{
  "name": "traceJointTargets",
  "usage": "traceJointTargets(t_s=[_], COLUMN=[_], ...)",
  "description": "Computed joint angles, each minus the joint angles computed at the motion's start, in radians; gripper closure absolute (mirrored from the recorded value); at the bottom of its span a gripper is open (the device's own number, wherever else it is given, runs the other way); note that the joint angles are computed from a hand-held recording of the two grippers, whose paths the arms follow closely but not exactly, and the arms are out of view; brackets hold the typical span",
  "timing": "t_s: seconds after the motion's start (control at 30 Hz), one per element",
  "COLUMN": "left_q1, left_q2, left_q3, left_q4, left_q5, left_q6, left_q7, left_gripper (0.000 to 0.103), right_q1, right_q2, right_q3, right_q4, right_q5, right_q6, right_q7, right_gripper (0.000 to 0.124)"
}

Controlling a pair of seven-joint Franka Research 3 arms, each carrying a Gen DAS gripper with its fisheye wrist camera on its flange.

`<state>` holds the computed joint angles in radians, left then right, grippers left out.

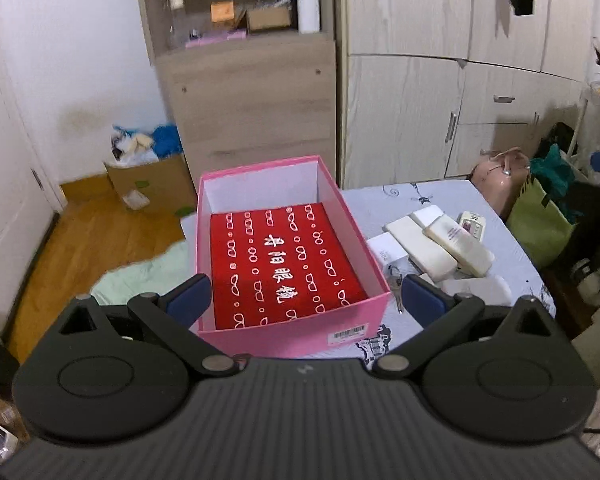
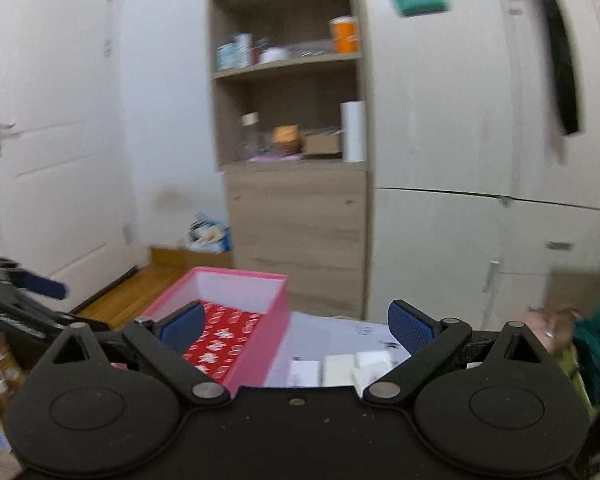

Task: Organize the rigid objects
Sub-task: 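Grasp the pink box wall with the left tool while the right tool reaches a white remote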

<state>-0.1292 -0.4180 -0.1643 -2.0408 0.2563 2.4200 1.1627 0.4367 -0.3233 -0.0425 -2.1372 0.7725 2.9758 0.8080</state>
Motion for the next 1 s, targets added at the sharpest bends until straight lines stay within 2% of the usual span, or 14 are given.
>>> traceJointTargets(t_s=[0.07,0.13,0.23,0.33,0.4,0.43,0.47,0.57,0.67,0.83,0.9,1.0], left_q1=[-0.001,0.011,0.042,0.073,0.085,0.089,0.092,0.102,0.121,0.141,0.146,0.151], left_q2=[0.032,0.077,0.135,0.177,0.205,0.219,0.236,0.274,0.304,0.343,0.362,0.381], left_q3=[0.027,0.038,0.033,0.024,0.027,0.032,0.041,0.063,0.053,0.06,0.065,0.072], left_q4=[0.031,0.075,0.112,0.109,0.11,0.114,0.125,0.14,0.156,0.157,0.163,0.167], left_q5=[-0.042,-0.06,-0.035,0.016,0.039,0.04,0.019,-0.051,0.02,0.064,0.059,0.01], left_q6=[-0.015,-0.05,-0.082,-0.079,-0.092,-0.101,-0.117,-0.11,-0.111,-0.068,-0.063,-0.032], left_q7=[0.01,0.019,0.004,-0.046,-0.056,-0.054,-0.05,-0.042,-0.084,-0.135,-0.147,-0.116], left_gripper=[0.002,0.003,0.003,0.007,0.017,0.037,0.05,0.056,0.065,0.065,0.07,0.083], right_q1=[0.0,-0.03,-0.064,-0.083,-0.115,-0.129,-0.142,-0.177,-0.193,-0.209,-0.218,-0.229], right_q2=[0.044,0.095,0.159,0.215,0.25,0.268,0.283,0.335,0.399,0.49,0.518,0.56], right_q3=[-0.022,-0.008,0.031,0.042,0.052,0.057,0.06,0.069,0.075,0.064,0.063,0.064], right_q4=[0.093,0.171,0.228,0.253,0.26,0.267,0.271,0.297,0.341,0.409,0.431,0.476], right_q5=[-0.018,-0.05,-0.08,-0.038,-0.07,-0.09,-0.102,-0.22,-0.325,-0.468,-0.495,-0.518], right_q6=[-0.131,-0.215,-0.226,-0.243,-0.266,-0.278,-0.287,-0.316,-0.317,-0.357,-0.374,-0.415], right_q7=[-0.018,-0.023,-0.055,-0.132,-0.101,-0.091,-0.092,0.015,0.102,0.238,0.261,0.27], right_gripper=[0.025,0.025,0.025,0.025,0.025,0.025,0.026,0.028,0.035,0.049,0.055,0.063])
